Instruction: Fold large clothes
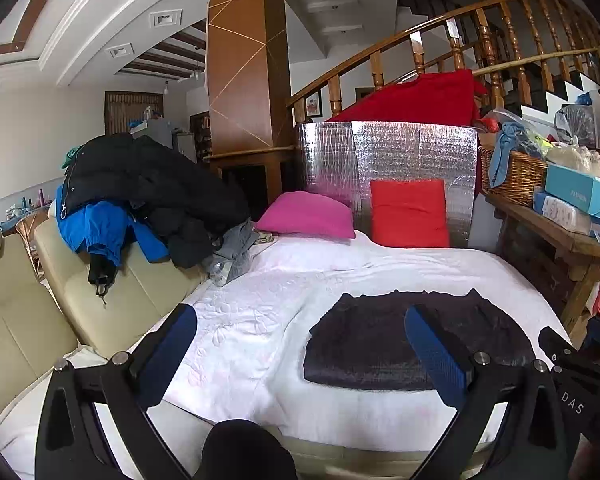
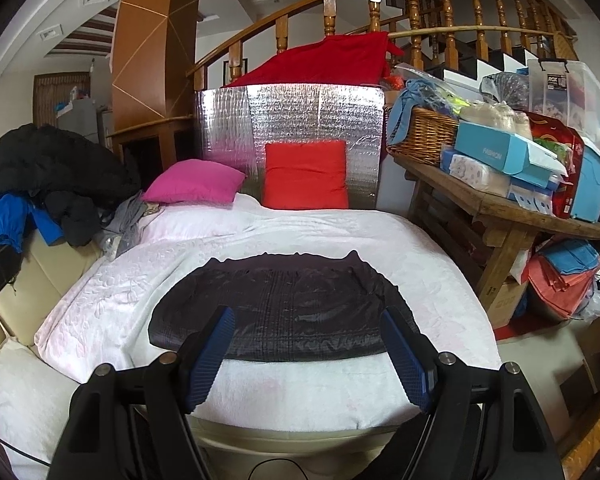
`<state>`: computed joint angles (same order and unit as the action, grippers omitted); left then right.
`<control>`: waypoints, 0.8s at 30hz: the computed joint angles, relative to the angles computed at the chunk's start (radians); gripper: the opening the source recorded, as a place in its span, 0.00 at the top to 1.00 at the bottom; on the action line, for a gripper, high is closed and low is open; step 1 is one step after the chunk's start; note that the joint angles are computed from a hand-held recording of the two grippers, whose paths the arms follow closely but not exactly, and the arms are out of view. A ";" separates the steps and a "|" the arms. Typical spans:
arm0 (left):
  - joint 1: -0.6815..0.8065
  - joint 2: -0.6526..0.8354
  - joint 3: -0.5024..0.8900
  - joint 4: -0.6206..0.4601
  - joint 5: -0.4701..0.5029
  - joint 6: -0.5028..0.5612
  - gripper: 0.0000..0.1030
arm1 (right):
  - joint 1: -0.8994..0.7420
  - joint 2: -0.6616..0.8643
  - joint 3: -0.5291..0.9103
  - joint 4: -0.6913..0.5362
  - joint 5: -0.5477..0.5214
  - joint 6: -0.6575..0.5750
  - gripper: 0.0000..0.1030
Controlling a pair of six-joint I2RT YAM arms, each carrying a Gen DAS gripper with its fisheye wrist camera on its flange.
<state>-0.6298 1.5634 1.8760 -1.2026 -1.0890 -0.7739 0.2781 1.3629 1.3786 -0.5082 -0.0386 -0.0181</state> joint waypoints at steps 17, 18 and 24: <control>0.069 0.069 0.028 0.124 0.101 0.133 0.00 | 0.001 0.138 0.086 0.017 0.029 -0.007 0.24; 0.076 0.073 0.030 0.132 0.107 0.140 0.00 | 0.002 0.152 0.097 0.016 0.028 -0.008 0.24; 0.164 0.079 -0.004 0.273 0.195 0.229 0.00 | 0.014 0.269 0.204 0.005 0.031 -0.017 0.24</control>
<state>-0.4662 1.6425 1.8718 -0.9294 -0.8936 -0.5453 0.2918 1.6322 1.5822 -0.5032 -0.0079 -0.0354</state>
